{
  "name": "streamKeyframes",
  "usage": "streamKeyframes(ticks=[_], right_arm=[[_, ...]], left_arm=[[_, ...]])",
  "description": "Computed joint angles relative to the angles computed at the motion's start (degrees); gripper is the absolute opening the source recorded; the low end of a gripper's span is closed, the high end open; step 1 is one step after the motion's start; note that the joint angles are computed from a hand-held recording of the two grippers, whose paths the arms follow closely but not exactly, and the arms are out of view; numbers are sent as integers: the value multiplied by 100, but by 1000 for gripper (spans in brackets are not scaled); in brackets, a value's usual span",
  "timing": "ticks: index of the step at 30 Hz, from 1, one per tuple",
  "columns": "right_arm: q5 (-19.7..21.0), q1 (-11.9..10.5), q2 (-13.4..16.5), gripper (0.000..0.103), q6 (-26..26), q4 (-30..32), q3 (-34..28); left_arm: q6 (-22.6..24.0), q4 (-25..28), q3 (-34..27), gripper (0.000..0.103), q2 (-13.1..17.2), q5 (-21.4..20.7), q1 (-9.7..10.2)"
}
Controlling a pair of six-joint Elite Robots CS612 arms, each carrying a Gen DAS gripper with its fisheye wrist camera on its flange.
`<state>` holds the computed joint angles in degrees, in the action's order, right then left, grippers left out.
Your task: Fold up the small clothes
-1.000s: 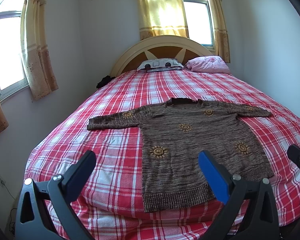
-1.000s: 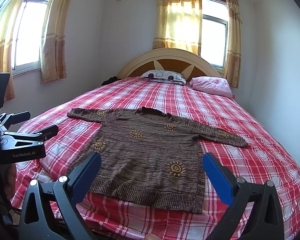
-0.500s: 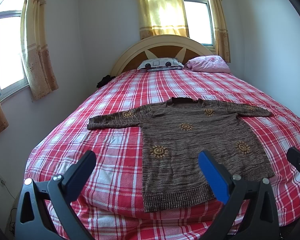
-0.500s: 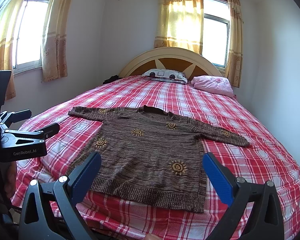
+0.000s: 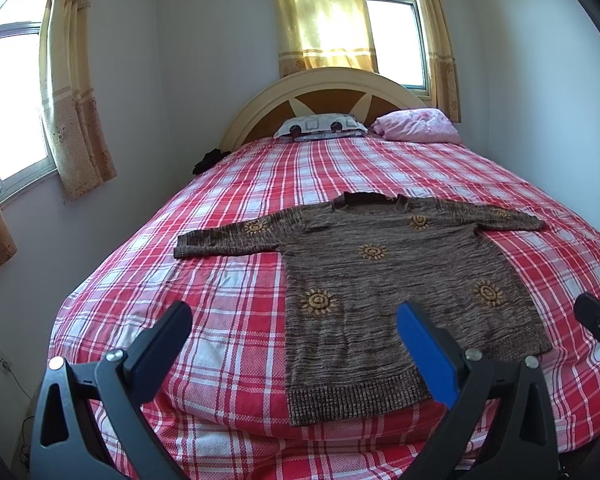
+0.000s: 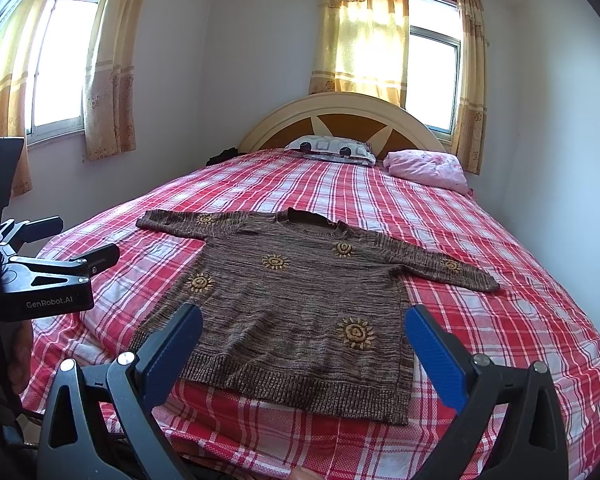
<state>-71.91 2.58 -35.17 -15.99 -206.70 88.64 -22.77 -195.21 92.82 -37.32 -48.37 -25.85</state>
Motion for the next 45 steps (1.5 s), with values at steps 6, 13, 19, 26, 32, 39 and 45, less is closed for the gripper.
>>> streamKeyframes(ticks=[6, 13, 19, 26, 32, 39, 45], right_arm=[[-275, -33, 261, 101, 46, 414, -547], [-766, -71, 674, 101, 77, 1303, -1460], [-1030, -128, 1079, 101, 148, 2213, -2338], [-1142, -232, 1560, 101, 269, 3211, -3356], [-1008, -414, 1999, 101, 629, 4030, -4329], [-1062, -658, 2617, 101, 1349, 4840, -5680], [-1266, -819, 3312, 101, 1768, 5721, -7139]], left_arm=[[156, 287, -399, 103, 244, 147, 144], [192, 968, -1057, 103, 560, -40, 367], [255, 1582, -1683, 103, 836, -198, 491], [556, 2109, -2492, 103, 1231, -293, 613], [570, 2921, -3318, 103, 1608, -373, 722], [654, 3688, -4422, 103, 2140, -359, 805], [640, 4252, -5251, 103, 2553, -342, 858]])
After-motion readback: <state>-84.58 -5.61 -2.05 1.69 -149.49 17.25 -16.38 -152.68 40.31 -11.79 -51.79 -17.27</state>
